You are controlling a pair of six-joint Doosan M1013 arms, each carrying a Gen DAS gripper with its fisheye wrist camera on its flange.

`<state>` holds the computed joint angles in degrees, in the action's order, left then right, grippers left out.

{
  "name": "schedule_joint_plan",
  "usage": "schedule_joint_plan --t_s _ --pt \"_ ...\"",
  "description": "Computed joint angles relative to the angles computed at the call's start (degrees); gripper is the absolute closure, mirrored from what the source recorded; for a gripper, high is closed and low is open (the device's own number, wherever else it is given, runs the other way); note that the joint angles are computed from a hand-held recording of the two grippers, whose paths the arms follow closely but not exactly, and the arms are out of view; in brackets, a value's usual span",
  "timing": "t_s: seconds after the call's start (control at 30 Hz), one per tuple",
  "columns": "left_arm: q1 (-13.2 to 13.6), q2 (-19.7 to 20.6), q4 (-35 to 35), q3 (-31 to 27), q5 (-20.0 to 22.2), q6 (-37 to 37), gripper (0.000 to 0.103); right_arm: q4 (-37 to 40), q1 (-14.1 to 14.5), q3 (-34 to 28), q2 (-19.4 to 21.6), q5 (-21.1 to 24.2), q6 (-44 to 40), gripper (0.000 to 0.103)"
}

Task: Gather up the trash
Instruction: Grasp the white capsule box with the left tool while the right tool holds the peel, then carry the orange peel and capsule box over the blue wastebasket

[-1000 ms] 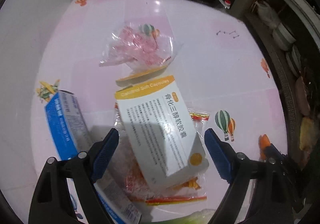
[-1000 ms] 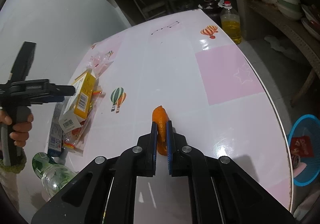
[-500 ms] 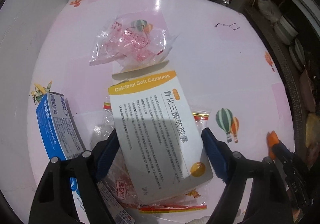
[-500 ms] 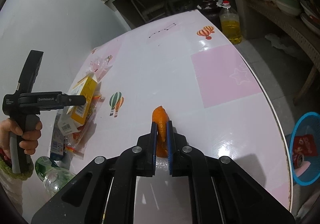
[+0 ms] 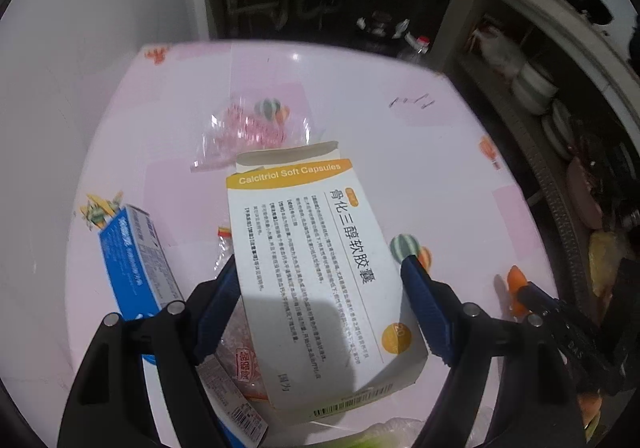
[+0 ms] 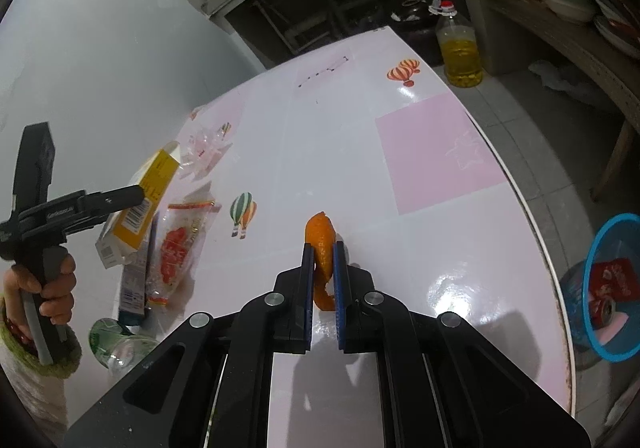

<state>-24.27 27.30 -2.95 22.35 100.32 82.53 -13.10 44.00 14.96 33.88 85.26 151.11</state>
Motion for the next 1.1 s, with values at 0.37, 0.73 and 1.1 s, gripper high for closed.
schedule_joint_plan --t_s 0.37,0.73,1.1 --pt "0.2 -9.8 -3.4 12.2 -14.1 1.6 0.026 -3.3 1.3 5.0 -3.5 -4.1 5.1 0.096" --pt "-2.5 -18.5 -4.5 26.7 -24.4 1.9 0.026 -7.1 3.5 10.1 -6.8 -4.9 14.0 0.096" --pt "-5.1 -21.6 -2.8 31.6 -29.8 2.4 0.026 -10.1 5.4 11.2 -7.8 -4.6 18.1 0.096"
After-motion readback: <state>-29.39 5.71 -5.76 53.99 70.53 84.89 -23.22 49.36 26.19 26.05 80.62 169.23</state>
